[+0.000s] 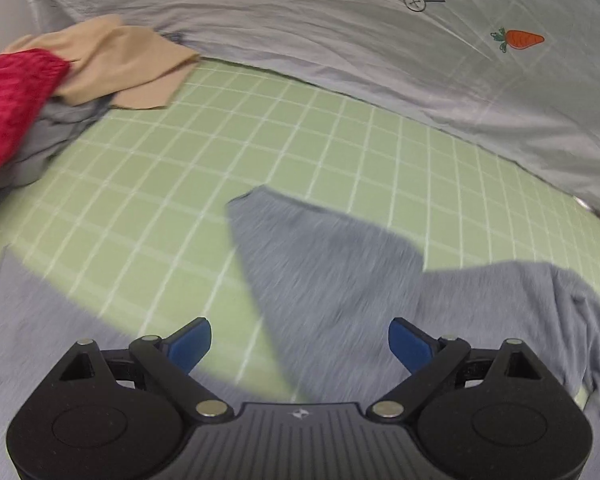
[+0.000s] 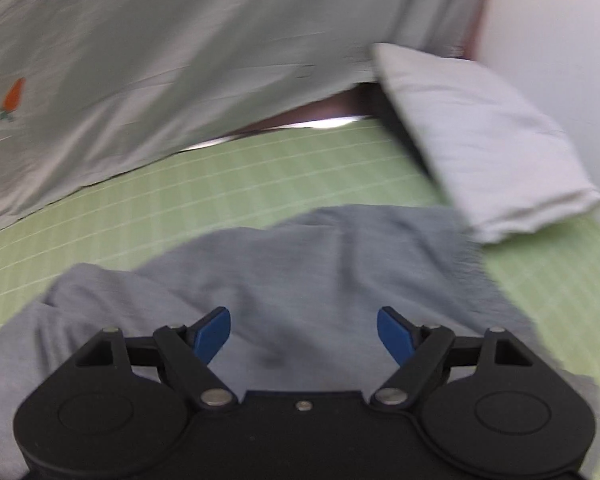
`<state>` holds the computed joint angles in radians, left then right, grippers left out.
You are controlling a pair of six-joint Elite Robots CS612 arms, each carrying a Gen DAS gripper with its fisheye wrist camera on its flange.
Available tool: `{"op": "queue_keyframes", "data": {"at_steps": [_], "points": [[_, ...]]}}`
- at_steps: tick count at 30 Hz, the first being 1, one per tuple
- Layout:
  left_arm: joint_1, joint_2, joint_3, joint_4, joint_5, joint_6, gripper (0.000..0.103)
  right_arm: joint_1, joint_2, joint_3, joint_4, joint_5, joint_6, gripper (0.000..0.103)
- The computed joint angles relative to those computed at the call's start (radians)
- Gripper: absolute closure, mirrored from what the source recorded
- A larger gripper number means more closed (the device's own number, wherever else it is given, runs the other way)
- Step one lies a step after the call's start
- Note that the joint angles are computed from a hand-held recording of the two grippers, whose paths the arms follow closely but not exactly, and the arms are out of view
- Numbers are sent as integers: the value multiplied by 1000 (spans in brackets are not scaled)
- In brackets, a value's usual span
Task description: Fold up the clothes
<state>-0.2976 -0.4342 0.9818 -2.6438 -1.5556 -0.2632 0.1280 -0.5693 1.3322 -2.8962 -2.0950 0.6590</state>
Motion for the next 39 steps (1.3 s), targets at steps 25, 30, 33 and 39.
{"op": "queue_keyframes", "data": {"at_steps": [25,30,33,39], "points": [[10,-63,152,-449,133,-35,89,2,-82,132,-285,9,-219,102],[38,-107,240,-187,114,-247,89,10,-89,177,-81,113,-129,102],[47,-114,257,-168,92,-298,67,1,-105,206,-77,160,-31,100],[46,-56,147,-159,85,-276,35,-8,-104,188,-112,114,7,56]]}}
